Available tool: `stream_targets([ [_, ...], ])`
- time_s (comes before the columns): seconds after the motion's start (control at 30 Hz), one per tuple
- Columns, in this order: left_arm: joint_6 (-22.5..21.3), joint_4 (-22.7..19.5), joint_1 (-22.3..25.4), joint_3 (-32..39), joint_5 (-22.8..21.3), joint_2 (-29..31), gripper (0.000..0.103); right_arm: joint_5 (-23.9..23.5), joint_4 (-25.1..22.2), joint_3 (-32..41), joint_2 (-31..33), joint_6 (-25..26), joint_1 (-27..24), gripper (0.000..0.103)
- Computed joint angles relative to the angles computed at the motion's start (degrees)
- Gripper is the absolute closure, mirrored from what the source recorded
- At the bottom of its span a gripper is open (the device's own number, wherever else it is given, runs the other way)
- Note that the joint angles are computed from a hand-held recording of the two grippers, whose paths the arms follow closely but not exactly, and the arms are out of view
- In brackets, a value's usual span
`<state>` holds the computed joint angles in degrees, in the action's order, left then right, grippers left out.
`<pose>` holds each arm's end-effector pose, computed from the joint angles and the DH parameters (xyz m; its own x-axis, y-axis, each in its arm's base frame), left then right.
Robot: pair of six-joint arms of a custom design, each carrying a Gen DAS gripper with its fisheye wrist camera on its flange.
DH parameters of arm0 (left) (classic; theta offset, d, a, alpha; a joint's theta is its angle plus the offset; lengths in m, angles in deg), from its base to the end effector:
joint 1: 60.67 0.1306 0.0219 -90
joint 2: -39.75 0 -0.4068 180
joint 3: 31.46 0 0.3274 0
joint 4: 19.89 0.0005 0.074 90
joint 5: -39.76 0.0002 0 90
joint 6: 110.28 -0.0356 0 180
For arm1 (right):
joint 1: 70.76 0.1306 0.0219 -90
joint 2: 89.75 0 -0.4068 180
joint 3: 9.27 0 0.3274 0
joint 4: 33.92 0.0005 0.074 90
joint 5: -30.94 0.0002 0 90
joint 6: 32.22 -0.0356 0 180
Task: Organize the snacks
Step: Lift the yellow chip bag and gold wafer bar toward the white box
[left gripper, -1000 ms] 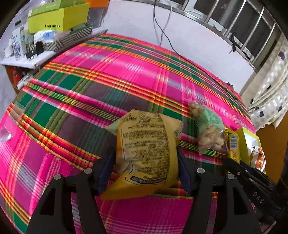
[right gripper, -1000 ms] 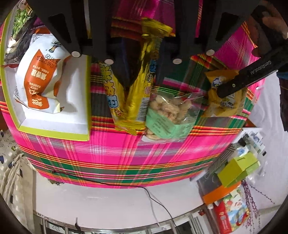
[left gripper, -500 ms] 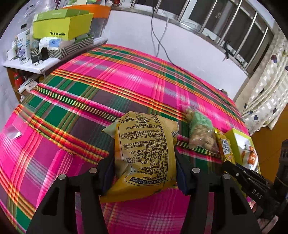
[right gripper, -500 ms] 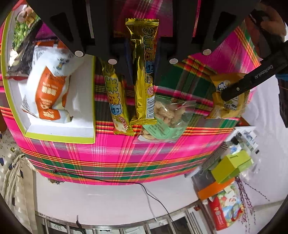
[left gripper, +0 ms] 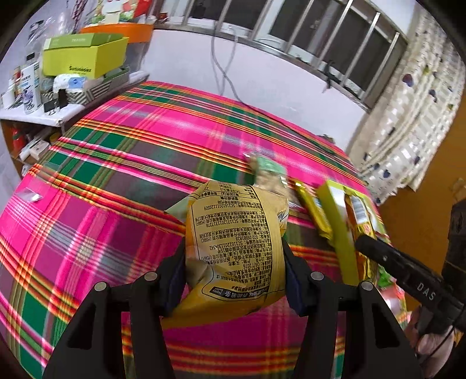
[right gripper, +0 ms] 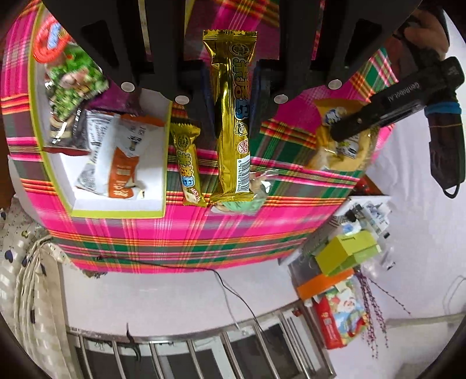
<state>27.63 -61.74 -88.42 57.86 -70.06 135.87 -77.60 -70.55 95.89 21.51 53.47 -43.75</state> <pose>0.4136 -0.2045 0.4155 -0.6233 -0.4610 -0.6317 -0.3323 0.8874 -0.3197 0.5064 0.2703 0.4017 -0.6508 -0.2518 -0.7163 -0.5914 0.7597 0.2703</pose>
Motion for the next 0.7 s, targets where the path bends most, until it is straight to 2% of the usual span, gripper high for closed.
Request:
stream_targets([
  [0.3,-1.02,-0.07,-5.34,1.52,-1.4,-0.63,0.046,-0.19,2.79,-6.16,-5.42,0.29,-1.52,0.084],
  [0.7,-2.77,-1.89,-8.71,5.78,-2.17,1.52,0.046,-1.32,4.29,-9.89,-8.49,0.14,-4.05,0.084],
])
